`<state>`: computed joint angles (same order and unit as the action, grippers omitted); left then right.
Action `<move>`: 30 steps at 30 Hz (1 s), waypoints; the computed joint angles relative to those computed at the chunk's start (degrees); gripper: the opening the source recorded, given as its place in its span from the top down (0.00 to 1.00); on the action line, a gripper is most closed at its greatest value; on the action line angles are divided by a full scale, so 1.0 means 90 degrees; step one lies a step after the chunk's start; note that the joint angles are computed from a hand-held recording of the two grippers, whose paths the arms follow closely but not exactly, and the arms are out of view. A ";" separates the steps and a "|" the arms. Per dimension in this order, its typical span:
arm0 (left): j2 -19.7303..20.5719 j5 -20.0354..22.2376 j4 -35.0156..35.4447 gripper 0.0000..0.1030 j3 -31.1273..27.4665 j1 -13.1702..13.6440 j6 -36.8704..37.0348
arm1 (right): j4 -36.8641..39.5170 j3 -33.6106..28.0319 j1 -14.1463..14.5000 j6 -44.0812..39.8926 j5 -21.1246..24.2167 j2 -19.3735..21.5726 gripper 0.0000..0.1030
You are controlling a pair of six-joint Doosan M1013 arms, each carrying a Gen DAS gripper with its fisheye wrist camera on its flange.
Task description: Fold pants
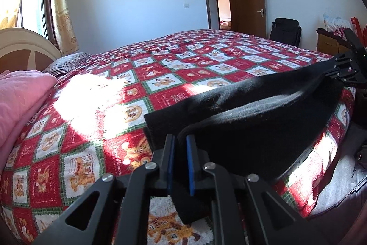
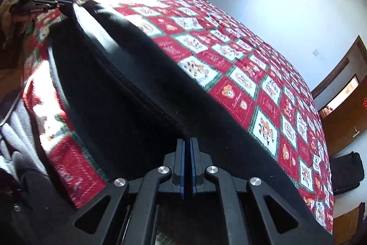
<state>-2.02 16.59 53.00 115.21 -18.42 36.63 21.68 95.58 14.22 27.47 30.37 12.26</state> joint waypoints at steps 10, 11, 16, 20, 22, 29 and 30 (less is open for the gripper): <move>-0.0184 -0.0136 -0.0246 0.88 0.0457 0.0070 -0.0124 | -0.0595 0.0193 0.0169 0.0018 0.0131 0.0239 0.96; -0.0186 -0.0169 -0.0407 0.88 0.0474 0.0099 -0.0002 | -0.0561 0.0200 0.0167 0.0012 0.0090 0.0258 0.96; -0.0285 -0.0262 -0.0809 0.88 0.0559 0.0194 0.0216 | -0.0441 0.0076 0.0109 -0.0131 0.0327 0.0291 0.95; -0.0514 -0.0276 0.0113 0.88 0.0693 0.0238 -0.0963 | -0.0453 0.0102 0.0022 -0.0363 0.0558 0.0186 0.90; -0.0579 -0.0248 0.0673 0.86 0.0703 0.0193 -0.1529 | -0.0253 0.0089 -0.0039 -0.0405 0.0681 0.0154 0.90; -0.0213 -0.0222 0.1326 0.57 0.0298 -0.0013 -0.2138 | 0.0673 -0.0312 0.0146 -0.0504 0.1074 0.0345 0.85; -0.0129 -0.0197 0.1100 0.57 0.0216 -0.0015 -0.1933 | 0.0790 -0.0395 0.0217 -0.0559 0.1194 0.0404 0.70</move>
<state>-3.19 14.82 62.91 117.15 -18.56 19.23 28.79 92.03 16.18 22.43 41.12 15.89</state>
